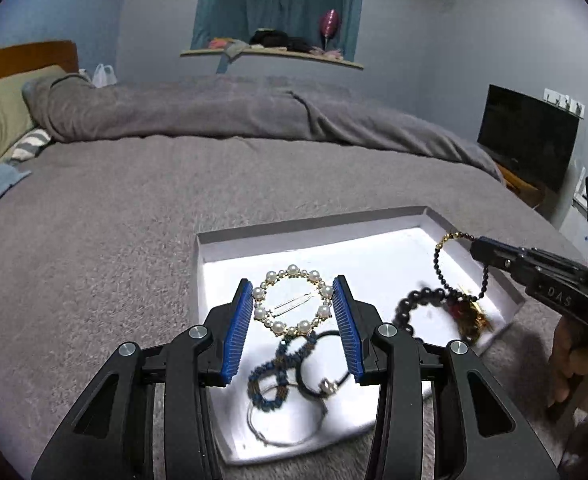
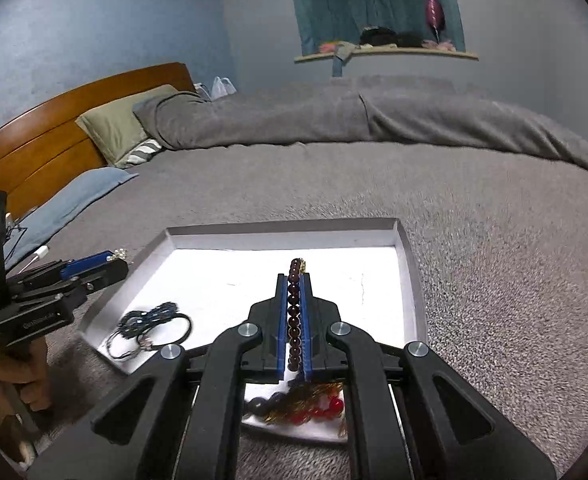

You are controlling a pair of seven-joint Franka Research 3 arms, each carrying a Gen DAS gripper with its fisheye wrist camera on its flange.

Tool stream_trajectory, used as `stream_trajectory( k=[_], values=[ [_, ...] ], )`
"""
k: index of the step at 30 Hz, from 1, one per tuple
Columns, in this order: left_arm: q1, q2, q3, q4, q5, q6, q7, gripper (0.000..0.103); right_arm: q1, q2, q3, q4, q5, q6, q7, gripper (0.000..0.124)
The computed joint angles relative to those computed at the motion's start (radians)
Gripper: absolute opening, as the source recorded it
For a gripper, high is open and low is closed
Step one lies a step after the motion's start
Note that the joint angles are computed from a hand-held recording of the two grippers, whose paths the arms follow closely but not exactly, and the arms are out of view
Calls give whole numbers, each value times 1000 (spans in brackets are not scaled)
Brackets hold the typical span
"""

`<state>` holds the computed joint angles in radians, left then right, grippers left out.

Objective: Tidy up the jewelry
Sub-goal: 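Carry the pearl clip and red bead bracelet into the box and open both grippers, then grasp the silver bangle with the left gripper while the right grasps the pink string bracelet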

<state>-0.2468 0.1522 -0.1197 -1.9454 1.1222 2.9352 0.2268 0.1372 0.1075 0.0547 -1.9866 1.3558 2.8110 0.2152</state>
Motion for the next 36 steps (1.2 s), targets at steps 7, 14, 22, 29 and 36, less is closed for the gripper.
stream_trajectory(
  k=[7, 14, 22, 29, 36],
  values=[
    [37, 62, -41, 28, -340, -50, 319, 43, -5, 52, 3, 20, -156, 38, 176, 6],
    [-2, 55, 3, 13, -372, -29, 349, 65, -23, 34, 30, -3, -123, 79, 149, 26],
    [-25, -12, 10, -43, -206, -16, 293, 83, -5, -38, 17, -57, 78, 100, -52, 52],
    [28, -114, -27, -171, -204, 54, 299, 84, 35, -134, -16, -154, 169, 82, -182, 60],
    [100, -233, -65, -318, -228, 115, 299, 85, 62, -204, -40, -235, 216, 90, -255, 64]
  ],
)
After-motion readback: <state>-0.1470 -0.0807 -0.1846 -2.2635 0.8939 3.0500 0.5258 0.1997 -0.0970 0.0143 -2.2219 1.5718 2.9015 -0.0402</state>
